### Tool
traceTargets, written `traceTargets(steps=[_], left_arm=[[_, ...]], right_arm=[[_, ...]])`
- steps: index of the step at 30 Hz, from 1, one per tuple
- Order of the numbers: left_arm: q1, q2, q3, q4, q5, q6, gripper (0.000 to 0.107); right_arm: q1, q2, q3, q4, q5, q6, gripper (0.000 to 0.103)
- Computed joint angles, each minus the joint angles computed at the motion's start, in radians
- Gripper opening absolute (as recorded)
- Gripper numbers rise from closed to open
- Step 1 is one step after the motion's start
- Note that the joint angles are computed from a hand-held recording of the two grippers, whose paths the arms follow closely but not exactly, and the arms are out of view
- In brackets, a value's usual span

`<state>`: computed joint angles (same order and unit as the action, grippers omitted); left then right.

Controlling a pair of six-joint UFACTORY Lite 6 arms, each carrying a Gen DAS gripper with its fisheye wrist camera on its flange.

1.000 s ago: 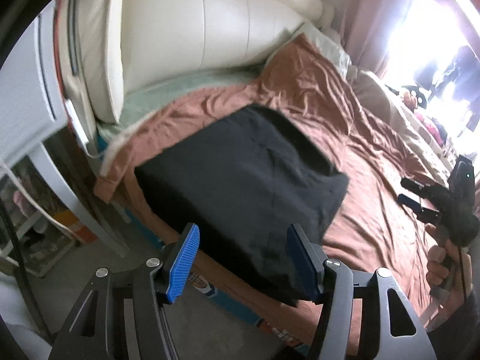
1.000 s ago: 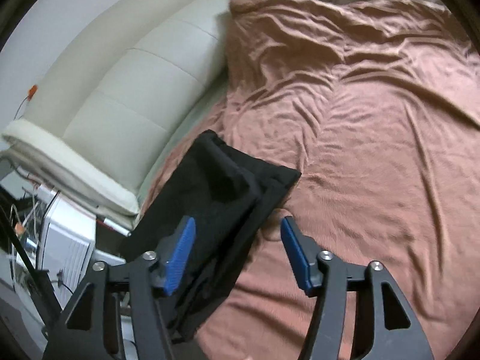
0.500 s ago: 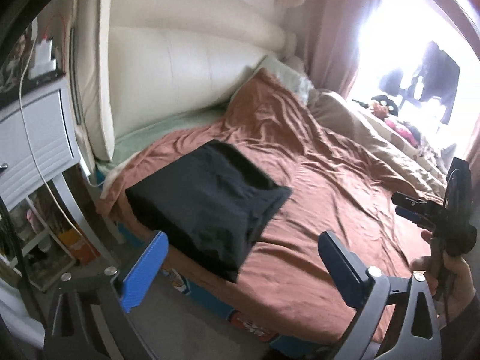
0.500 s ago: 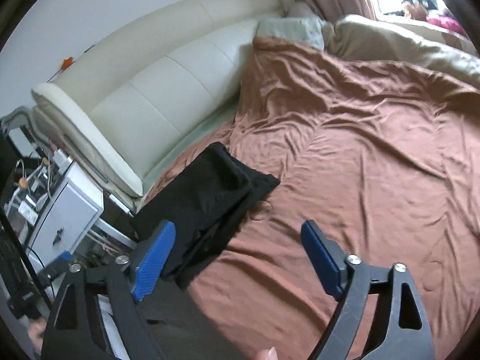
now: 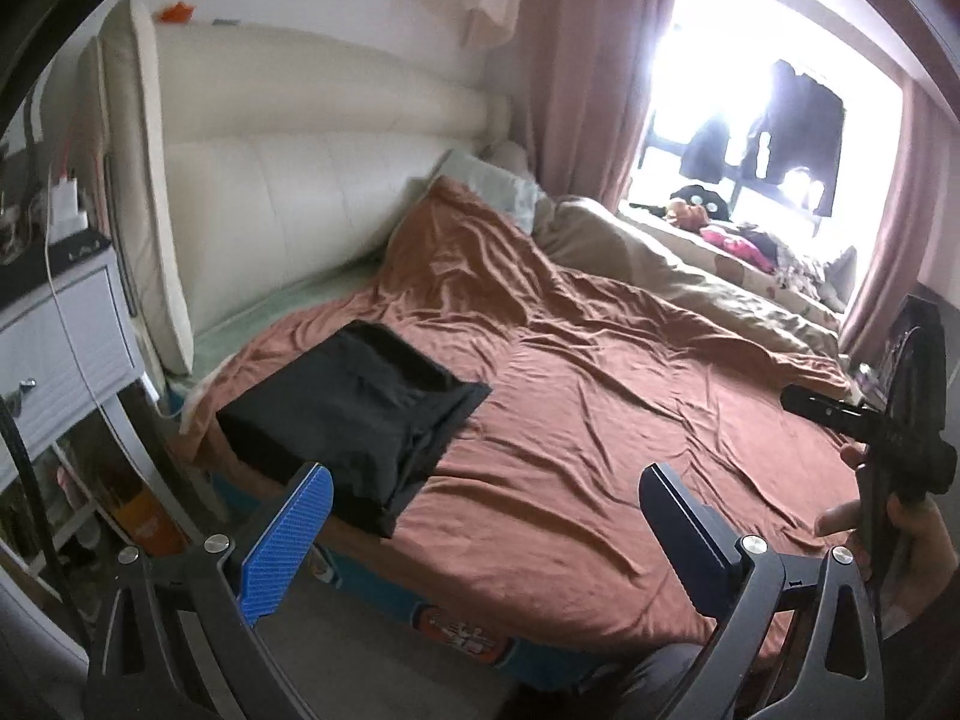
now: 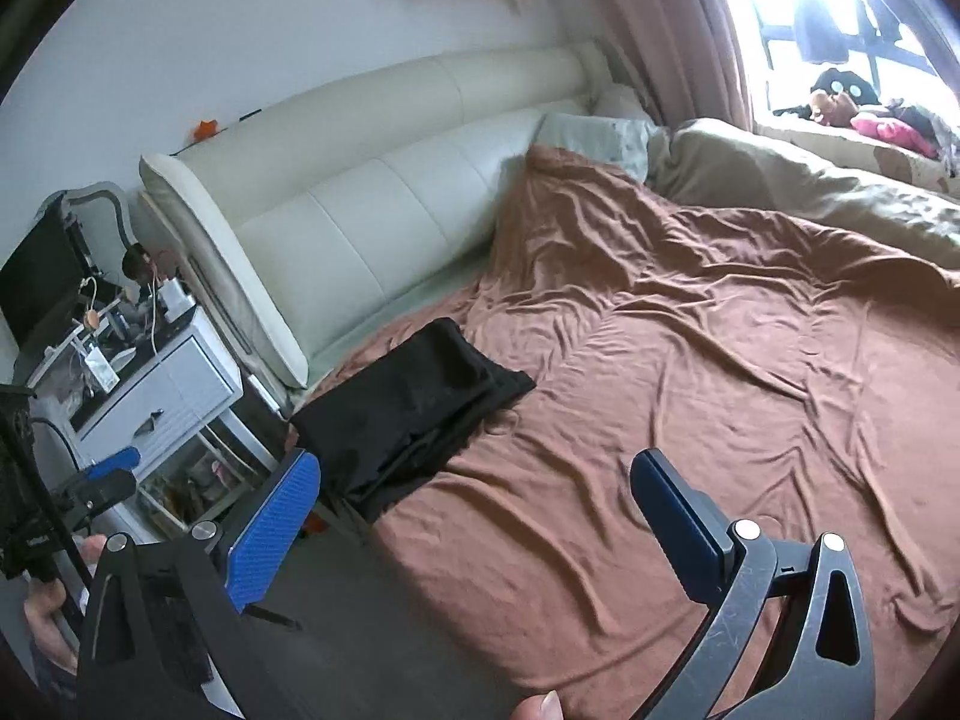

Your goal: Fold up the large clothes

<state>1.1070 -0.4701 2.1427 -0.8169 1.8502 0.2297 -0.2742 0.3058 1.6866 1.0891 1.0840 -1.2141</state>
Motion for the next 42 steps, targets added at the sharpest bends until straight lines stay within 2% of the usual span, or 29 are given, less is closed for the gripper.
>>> traceTargets(steps=[8,14,18,28,34,38,42], left_arm=[[-0.202,-0.057,0.054,0.087,-0.017,-0.135,0.103],[-0.275,-0.198,-0.073,0.119,-0.056,-0.159,0.103],[-0.302,-0.301,-0.163,0.127,-0.07,-0.179,0.103],[-0.376,-0.371,-0.066,0.187,-0.051,-0.274,0.103],[-0.385,-0.429,-0.059,0.205,-0.007,-0.282,0.103],[-0.385,-0.457,-0.046,0.22,0.016,-0.281,0.103],[-0.384,-0.502,-0.09,0.197,0.03,-0.282,0.103]], right_arm=[[-0.184,-0.113,-0.177,0.045,0.121,-0.109,0.103],[-0.327,-0.235,-0.344,0.026,0.154,-0.225,0.103],[-0.432,-0.305,-0.439,0.032,0.223,-0.289,0.103],[-0.704,-0.423,-0.679,0.046,0.367,-0.52,0.103],[-0.836,-0.501,-0.848,0.037,0.385,-0.67,0.103],[-0.891,-0.51,-0.894,0.004,0.411,-0.71,0.103],[-0.9,-0.527,-0.923,-0.015,0.392,-0.741,0.103]])
